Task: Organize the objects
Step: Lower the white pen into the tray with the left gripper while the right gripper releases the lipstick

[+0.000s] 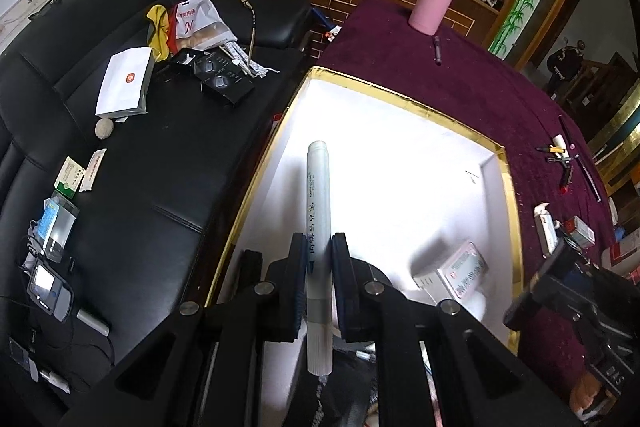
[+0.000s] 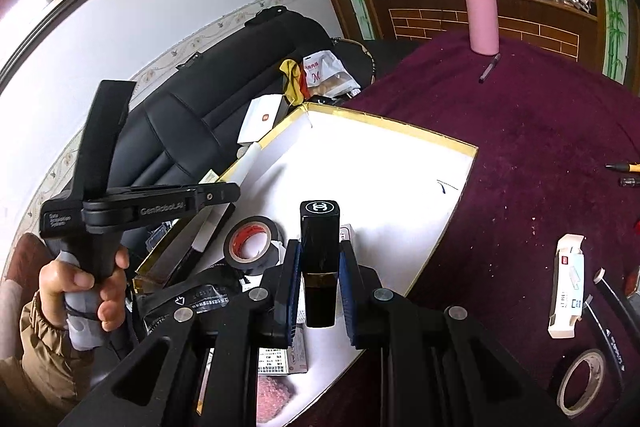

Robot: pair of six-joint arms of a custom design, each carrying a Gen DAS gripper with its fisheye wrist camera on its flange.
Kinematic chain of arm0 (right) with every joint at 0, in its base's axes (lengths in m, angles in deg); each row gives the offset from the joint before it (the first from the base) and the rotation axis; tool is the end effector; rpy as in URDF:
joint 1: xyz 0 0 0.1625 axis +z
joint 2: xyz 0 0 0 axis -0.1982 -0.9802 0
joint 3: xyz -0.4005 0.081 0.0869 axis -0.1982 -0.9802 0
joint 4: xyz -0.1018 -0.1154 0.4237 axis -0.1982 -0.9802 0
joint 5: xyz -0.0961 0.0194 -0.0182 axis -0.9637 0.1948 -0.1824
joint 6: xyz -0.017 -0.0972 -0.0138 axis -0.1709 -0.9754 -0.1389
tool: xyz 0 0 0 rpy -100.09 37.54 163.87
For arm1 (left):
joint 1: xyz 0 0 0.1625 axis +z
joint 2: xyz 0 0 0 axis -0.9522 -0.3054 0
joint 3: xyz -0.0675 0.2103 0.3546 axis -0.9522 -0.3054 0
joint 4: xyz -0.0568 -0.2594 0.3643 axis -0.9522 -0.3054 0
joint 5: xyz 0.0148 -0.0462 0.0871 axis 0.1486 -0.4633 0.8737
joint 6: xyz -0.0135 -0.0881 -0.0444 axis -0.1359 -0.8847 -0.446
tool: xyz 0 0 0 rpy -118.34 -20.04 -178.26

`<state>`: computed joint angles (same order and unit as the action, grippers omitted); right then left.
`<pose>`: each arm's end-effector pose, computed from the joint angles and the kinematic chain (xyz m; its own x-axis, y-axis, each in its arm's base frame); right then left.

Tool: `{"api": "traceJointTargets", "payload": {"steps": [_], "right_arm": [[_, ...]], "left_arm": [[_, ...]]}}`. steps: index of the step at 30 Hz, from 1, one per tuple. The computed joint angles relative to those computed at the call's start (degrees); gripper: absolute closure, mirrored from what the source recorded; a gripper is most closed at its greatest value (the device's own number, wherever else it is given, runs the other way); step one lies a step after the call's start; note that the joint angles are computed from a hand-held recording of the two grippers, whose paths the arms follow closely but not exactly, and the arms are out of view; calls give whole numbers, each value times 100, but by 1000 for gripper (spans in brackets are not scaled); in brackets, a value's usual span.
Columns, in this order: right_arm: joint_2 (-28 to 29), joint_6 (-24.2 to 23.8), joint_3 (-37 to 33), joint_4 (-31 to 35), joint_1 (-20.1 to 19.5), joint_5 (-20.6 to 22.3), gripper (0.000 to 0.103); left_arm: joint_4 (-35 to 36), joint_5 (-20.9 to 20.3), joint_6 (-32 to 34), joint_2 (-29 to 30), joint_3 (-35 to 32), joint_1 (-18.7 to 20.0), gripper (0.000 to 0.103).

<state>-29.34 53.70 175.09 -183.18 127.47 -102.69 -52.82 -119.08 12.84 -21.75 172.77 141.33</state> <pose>0.3600 -0.5137 0.0070 -0.8386 -0.3871 0.3834 -0.5282 0.7500 -0.3981 -0.0230 -0.6040 0.3280 -0.8020 0.1246 -0.5841 0.3738 0.8676 -0.3281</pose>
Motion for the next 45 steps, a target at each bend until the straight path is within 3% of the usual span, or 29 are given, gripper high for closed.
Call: {"api": "traceJointTargets", "payload": {"steps": [7,19,29,38,45], "right_arm": [[-29,91,36,43,-15,-56,83],[11,358,185,317,-63,44,83],[-73,763,300,829,4,-200,83],[-54,686,350,574,134,-533,82],[-218,644,569,185,127,-420,58]], "left_arm": [[211,374,-5,134,-39,85,91],[707,480,-111,-255,333,70,91],[854,549,-185,-446,520,24,91],[734,604,-255,-479,591,-2,89],[533,777,-278,-548,732,-166,71]]}}
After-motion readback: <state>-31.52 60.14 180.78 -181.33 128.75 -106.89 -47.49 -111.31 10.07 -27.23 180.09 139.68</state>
